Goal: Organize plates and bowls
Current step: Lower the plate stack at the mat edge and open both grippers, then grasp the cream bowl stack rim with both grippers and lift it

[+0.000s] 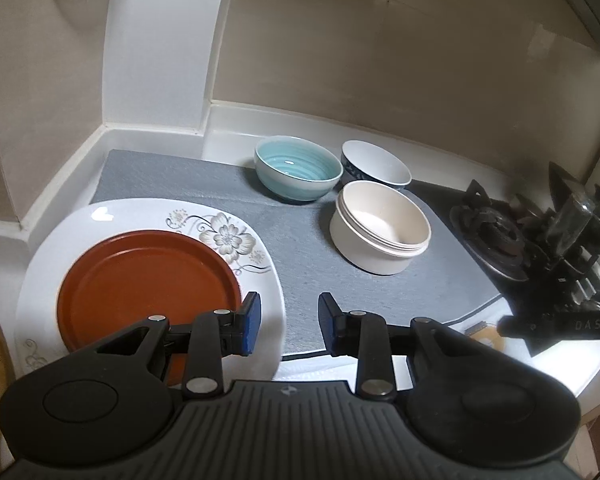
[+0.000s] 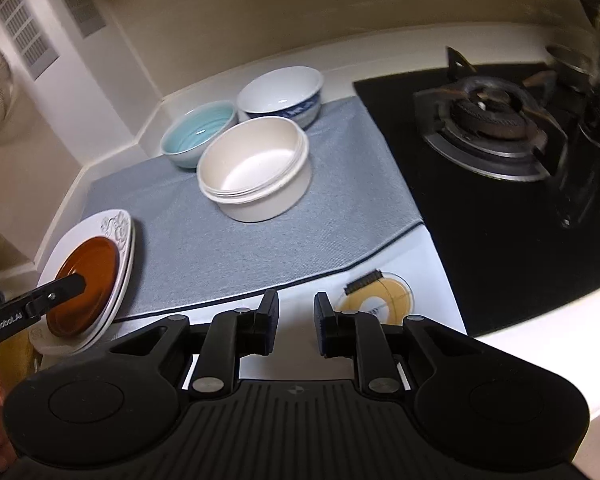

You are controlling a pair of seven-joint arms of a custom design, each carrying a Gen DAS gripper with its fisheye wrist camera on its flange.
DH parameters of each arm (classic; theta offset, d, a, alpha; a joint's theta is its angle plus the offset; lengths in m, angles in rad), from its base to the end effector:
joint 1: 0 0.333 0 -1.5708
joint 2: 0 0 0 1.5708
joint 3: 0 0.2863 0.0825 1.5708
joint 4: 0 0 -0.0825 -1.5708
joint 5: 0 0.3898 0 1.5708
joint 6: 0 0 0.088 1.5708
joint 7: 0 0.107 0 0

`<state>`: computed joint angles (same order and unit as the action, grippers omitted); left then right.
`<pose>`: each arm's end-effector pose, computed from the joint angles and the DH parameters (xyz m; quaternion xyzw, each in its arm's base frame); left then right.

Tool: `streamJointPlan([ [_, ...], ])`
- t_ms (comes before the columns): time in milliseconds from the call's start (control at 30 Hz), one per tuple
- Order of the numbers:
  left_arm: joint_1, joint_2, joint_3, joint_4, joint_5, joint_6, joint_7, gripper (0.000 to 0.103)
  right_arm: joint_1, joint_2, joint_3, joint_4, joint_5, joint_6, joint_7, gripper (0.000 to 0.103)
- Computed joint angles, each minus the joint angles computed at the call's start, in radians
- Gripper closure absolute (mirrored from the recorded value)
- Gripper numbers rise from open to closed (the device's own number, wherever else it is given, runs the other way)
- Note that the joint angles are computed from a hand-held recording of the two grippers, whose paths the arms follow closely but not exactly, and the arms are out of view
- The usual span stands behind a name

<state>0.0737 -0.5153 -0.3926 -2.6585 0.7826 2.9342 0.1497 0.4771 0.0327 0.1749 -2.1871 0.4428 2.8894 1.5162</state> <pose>0.4014 -0.1787 0.4279 -0.7435 0.5157 -0.3276 0.2719 0.4799 0.3341 0.4130 -0.7594 0.5526 -0.0399 0.3412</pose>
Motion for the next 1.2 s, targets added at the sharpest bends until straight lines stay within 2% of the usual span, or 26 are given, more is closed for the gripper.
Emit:
streamJointPlan([
  [200,0.03,0.041,-0.016,0.039,0.029,0.045,-0.013,0.074,-0.006,0.022,-0.002,0.053,0.004,-0.016,-0.053,0.082],
  [300,0.03,0.071,-0.017,0.072,0.033,0.03,-0.011,0.078,-0.015,0.043,0.001,0.086,0.048,-0.014,-0.09,0.082],
  [467,-0.019,0.151,0.022,0.149,0.001,-0.009,0.017,0.078,-0.03,0.072,0.015,0.129,0.145,-0.012,-0.187,0.082],
  [567,-0.03,0.221,0.038,0.218,0.015,-0.022,0.009,0.078,-0.045,0.095,0.025,0.161,0.216,-0.019,-0.258,0.082],
  [733,-0.074,0.35,0.08,0.358,0.037,-0.087,-0.005,0.078,-0.085,0.148,0.042,0.234,0.343,-0.053,-0.407,0.081],
  [800,-0.105,0.391,0.103,0.405,-0.001,-0.133,0.004,0.078,-0.097,0.171,0.038,0.262,0.365,-0.079,-0.435,0.081],
  [1033,-0.19,0.533,0.182,0.544,-0.107,-0.202,0.038,0.077,-0.142,0.199,0.034,0.316,0.425,-0.119,-0.564,0.081],
  [1200,-0.225,0.613,0.216,0.634,-0.123,-0.237,0.023,0.077,-0.173,0.194,0.027,0.321,0.48,-0.167,-0.636,0.081],
])
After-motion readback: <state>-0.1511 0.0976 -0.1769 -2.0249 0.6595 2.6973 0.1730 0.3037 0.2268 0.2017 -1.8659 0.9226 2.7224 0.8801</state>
